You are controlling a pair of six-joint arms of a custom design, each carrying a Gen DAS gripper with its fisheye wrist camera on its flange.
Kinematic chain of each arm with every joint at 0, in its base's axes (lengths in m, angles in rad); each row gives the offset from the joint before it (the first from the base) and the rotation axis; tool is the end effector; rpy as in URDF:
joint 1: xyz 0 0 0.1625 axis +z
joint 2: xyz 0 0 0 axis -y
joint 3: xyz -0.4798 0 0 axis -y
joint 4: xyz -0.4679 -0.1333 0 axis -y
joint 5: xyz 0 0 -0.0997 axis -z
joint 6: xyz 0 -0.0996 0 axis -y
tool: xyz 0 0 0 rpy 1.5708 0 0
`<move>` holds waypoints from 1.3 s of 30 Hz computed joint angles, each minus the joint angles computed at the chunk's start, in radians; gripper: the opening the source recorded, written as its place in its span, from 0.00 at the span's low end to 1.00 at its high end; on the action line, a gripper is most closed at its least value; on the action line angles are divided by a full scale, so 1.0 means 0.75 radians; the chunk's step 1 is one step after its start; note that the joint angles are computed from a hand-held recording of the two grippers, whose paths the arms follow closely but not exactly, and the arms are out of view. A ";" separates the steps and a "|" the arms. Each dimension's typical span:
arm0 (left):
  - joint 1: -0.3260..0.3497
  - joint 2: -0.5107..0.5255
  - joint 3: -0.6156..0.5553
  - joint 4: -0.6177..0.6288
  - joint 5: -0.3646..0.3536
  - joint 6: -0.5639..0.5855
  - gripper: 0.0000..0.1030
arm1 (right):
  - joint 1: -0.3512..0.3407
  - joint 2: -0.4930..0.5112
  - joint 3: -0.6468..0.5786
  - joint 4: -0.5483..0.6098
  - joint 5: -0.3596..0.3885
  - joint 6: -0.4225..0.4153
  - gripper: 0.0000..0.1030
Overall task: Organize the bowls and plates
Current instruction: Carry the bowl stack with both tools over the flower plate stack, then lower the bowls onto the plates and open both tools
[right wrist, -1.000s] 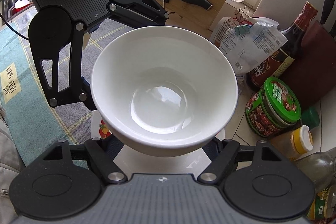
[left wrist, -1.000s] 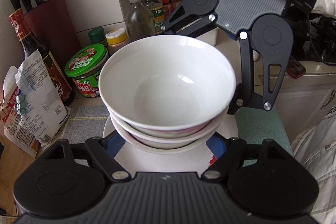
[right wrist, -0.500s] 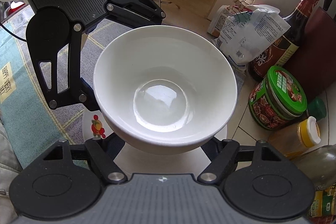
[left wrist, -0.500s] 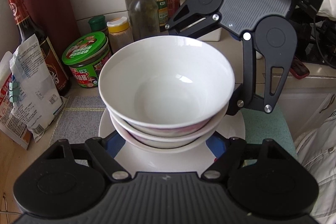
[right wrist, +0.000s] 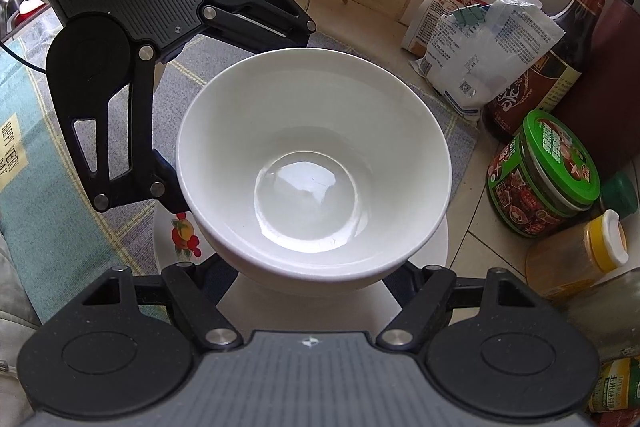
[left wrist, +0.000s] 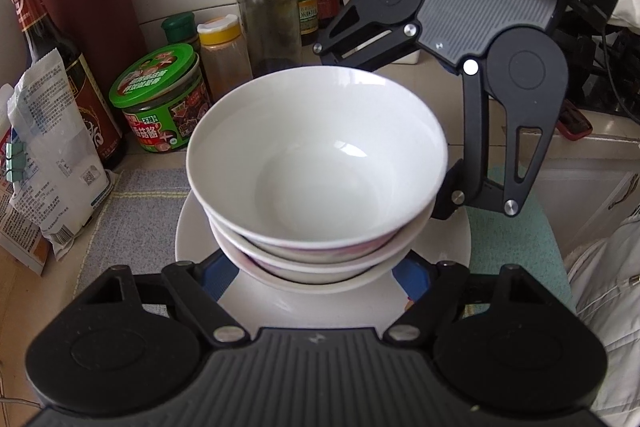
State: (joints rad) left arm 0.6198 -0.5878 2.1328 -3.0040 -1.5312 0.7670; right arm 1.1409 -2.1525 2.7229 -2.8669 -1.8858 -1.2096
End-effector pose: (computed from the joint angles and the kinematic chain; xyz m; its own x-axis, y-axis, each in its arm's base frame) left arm -0.3267 -0.4018 -0.1492 0.1461 0.9881 0.0491 0.9827 -0.1506 0.1076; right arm -0.0184 -0.2860 0.3061 -0.5668 -0.4300 0.7027 -0.6182 0.7858 -0.0177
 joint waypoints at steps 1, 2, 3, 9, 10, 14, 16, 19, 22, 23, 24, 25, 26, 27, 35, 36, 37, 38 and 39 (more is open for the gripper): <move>0.000 0.000 -0.002 0.004 0.001 -0.003 0.80 | -0.002 0.004 0.001 -0.006 0.001 -0.002 0.79; 0.000 0.000 -0.002 0.006 0.001 -0.003 0.80 | -0.004 0.005 0.000 -0.005 0.002 -0.001 0.79; 0.000 0.001 -0.002 0.007 0.002 -0.003 0.80 | -0.005 0.006 -0.002 0.000 0.003 0.002 0.79; 0.006 0.003 -0.008 0.014 -0.007 -0.012 0.80 | -0.012 0.015 -0.001 -0.012 0.010 -0.005 0.79; 0.007 0.003 -0.009 0.014 -0.009 -0.016 0.80 | -0.009 0.016 0.000 -0.017 0.006 -0.005 0.79; 0.009 0.004 -0.007 0.007 -0.011 -0.020 0.80 | -0.009 0.012 -0.001 -0.013 0.006 -0.005 0.79; 0.010 0.004 -0.006 0.005 -0.012 -0.024 0.81 | -0.006 0.010 0.003 -0.018 0.002 -0.006 0.79; 0.007 0.004 0.002 -0.018 -0.006 -0.019 0.81 | -0.007 0.011 0.006 -0.029 0.002 -0.010 0.79; 0.006 0.002 0.011 -0.039 -0.003 -0.015 0.82 | -0.007 0.011 0.012 -0.047 0.002 -0.013 0.79; 0.004 -0.001 0.017 -0.048 -0.001 -0.013 0.82 | -0.008 0.011 0.013 -0.050 0.003 -0.012 0.80; 0.001 -0.001 0.021 -0.059 0.003 -0.011 0.82 | -0.010 0.010 0.013 -0.052 0.006 -0.009 0.81; -0.003 0.000 0.031 -0.086 0.008 -0.005 0.83 | -0.013 0.005 0.011 -0.040 0.015 0.002 0.82; -0.011 0.003 0.045 -0.133 0.022 0.007 0.88 | -0.016 0.001 0.010 -0.032 0.022 0.009 0.85; -0.015 0.003 0.057 -0.172 0.025 0.018 0.91 | -0.018 -0.001 0.012 -0.035 0.027 0.010 0.88; -0.018 -0.017 0.088 -0.253 0.035 -0.027 0.95 | -0.020 -0.032 0.049 -0.109 0.069 0.037 0.99; -0.016 -0.022 0.096 -0.268 0.035 -0.043 0.95 | -0.024 -0.041 0.053 -0.111 0.077 0.042 1.00; -0.016 -0.027 0.104 -0.281 0.038 -0.060 0.95 | -0.031 -0.055 0.059 -0.109 0.088 0.052 1.00; -0.018 -0.030 0.113 -0.295 0.044 -0.071 0.96 | -0.035 -0.067 0.064 -0.111 0.094 0.061 1.00; -0.020 -0.034 0.123 -0.316 0.051 -0.080 0.96 | -0.035 -0.069 0.071 -0.132 0.092 0.071 1.00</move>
State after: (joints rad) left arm 0.6050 -0.6129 2.2251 -3.2412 -1.4933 0.7069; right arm 1.1146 -2.2045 2.7764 -2.9659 -1.8166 -1.1562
